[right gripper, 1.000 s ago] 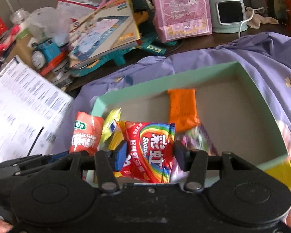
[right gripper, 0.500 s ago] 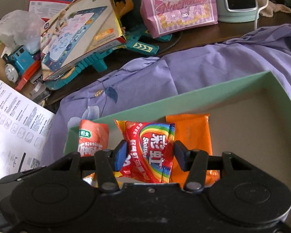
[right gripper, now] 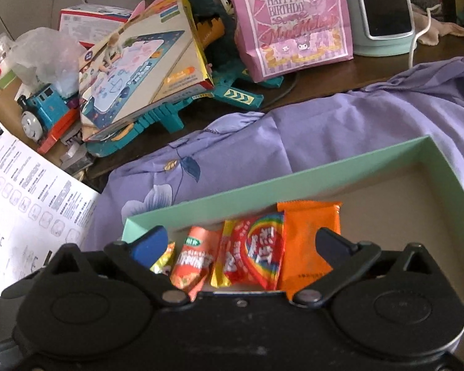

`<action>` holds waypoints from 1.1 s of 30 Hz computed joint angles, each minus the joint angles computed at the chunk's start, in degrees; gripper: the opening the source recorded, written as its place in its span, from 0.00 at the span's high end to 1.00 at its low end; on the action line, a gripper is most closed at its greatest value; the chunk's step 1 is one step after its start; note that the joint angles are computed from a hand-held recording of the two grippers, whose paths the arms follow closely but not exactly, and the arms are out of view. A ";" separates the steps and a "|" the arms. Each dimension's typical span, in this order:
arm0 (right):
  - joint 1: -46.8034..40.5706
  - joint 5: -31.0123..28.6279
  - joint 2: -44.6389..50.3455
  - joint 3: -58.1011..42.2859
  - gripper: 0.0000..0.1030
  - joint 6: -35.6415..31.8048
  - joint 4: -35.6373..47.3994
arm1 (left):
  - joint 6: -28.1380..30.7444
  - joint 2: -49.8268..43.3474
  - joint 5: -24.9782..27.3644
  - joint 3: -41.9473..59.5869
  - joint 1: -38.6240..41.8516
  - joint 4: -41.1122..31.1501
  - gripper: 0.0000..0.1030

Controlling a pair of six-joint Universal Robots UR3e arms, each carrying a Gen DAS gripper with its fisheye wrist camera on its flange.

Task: Organize snacks
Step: 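Lower both snacks into the tray and open both tools, then grasp the pink-patterned WINSUN pastry with the left tool while the right grasps the brown-gold chocolate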

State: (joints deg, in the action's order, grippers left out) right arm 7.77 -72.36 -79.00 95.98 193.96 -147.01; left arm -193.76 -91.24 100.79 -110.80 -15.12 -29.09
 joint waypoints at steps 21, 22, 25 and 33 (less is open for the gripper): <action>-2.52 2.22 -31.38 20.20 0.00 -3.34 9.31 | -9.88 21.98 6.28 -8.90 -11.27 -15.04 0.00; -2.45 1.88 -32.92 20.72 0.00 -3.74 10.86 | -10.67 23.38 6.52 -9.76 -11.87 -15.98 0.00; -1.06 -0.24 -35.99 21.61 0.00 -4.63 14.18 | -13.00 27.14 7.21 -12.35 -13.55 -18.82 0.00; -0.31 1.20 -44.02 27.17 0.00 -6.55 20.07 | -20.38 33.34 6.82 -18.72 -16.38 -23.67 0.00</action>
